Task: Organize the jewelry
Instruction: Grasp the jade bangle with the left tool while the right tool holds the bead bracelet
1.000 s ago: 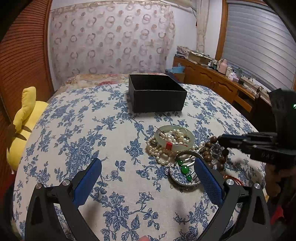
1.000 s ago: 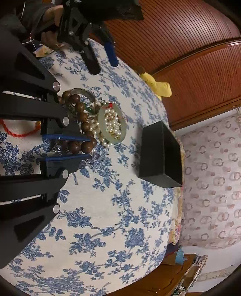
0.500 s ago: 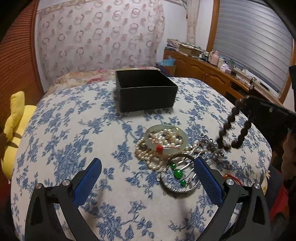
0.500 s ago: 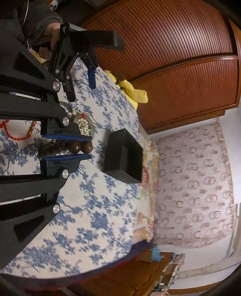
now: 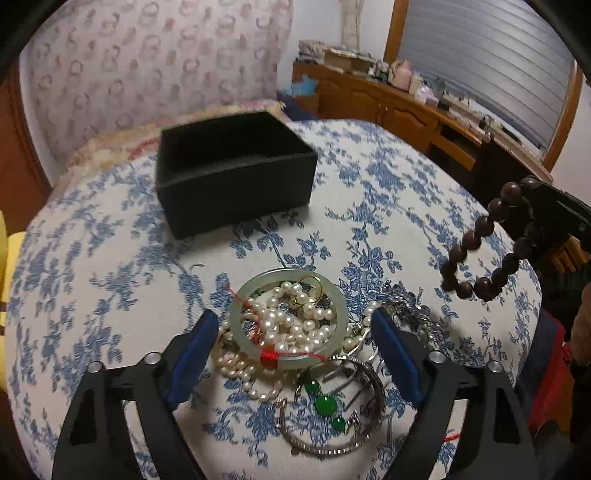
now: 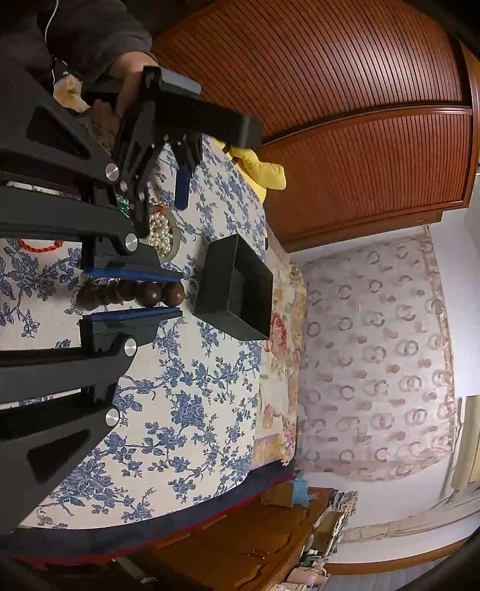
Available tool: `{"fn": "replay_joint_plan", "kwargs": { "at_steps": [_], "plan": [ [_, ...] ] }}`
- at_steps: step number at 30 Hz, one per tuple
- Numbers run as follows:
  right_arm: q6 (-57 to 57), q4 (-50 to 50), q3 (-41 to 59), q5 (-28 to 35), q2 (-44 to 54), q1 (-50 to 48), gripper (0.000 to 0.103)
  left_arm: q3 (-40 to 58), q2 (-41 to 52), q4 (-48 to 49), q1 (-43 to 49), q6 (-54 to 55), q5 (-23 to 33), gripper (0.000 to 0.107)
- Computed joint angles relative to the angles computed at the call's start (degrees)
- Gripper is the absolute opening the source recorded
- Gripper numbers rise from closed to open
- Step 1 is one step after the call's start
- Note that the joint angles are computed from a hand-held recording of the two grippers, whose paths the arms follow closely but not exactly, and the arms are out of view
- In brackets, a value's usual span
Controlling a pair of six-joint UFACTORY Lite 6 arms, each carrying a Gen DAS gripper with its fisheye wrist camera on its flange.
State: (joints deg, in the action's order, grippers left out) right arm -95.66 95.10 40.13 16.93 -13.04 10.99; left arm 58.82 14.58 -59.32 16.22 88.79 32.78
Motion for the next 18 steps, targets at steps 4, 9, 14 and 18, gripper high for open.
{"fn": "replay_joint_plan", "kwargs": {
  "at_steps": [4,9,14,18],
  "plan": [
    [-0.9,1.1,0.1,-0.2,0.8,0.1,0.015,2.3,2.7,2.0,-1.7,-1.9,-1.3,0.079],
    [-1.3,1.2,0.4,-0.5,1.5,0.4,0.015,3.9,4.1,2.8,-2.8,-3.1,-2.6,0.069],
    [-0.7,0.4,0.9,-0.5,1.9,0.4,0.015,5.4,5.0,3.6,-2.4,-3.3,-1.4,0.069],
    [-0.7,0.5,1.1,-0.6,2.0,0.5,0.015,4.5,3.6,1.0,-1.6,-0.4,-1.4,0.069]
  ]
}}
